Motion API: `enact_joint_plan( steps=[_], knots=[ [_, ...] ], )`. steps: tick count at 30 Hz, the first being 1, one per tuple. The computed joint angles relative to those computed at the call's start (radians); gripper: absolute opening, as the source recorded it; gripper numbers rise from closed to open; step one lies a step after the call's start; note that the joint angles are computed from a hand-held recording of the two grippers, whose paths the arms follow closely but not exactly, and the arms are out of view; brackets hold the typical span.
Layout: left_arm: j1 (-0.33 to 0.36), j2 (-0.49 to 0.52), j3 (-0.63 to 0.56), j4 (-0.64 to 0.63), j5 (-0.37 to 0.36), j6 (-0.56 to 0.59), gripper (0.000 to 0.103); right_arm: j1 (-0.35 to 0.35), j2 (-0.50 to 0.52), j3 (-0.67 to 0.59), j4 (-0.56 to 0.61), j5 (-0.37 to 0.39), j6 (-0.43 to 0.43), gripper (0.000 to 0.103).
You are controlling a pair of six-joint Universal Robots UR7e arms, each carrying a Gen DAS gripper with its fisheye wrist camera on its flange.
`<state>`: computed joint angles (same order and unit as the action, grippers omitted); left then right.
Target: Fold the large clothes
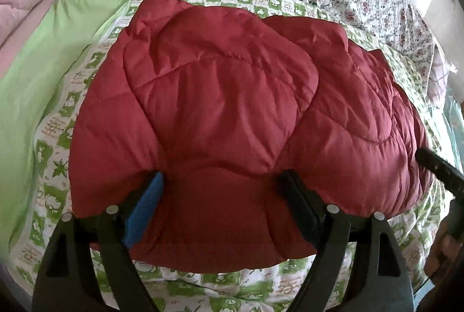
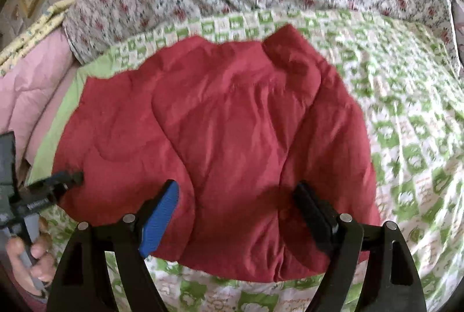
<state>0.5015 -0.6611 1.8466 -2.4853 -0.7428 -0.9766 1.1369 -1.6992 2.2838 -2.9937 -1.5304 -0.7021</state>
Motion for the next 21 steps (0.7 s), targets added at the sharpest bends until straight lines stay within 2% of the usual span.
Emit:
enact_joint_plan(
  steps=[3, 7, 17, 21],
  knots=[
    [0.000, -0.001, -0.003, 0.013, -0.001, -0.004, 0.084, 0.033, 0.039, -0.031, -0.011, -0.060, -0.005, 0.084],
    [-0.001, -0.006, -0.012, 0.026, -0.008, -0.008, 0.084, 0.041, 0.095, -0.071, 0.000, -0.117, -0.014, 0.083],
    [-0.001, 0.002, -0.071, 0.109, 0.031, 0.008, 0.083, -0.023, 0.085, -0.076, 0.063, -0.049, -0.010, 0.084],
    [0.003, 0.005, -0.083, 0.103, 0.031, 0.026, 0.083, -0.001, 0.068, -0.068, 0.049, -0.056, 0.002, 0.084]
  ],
)
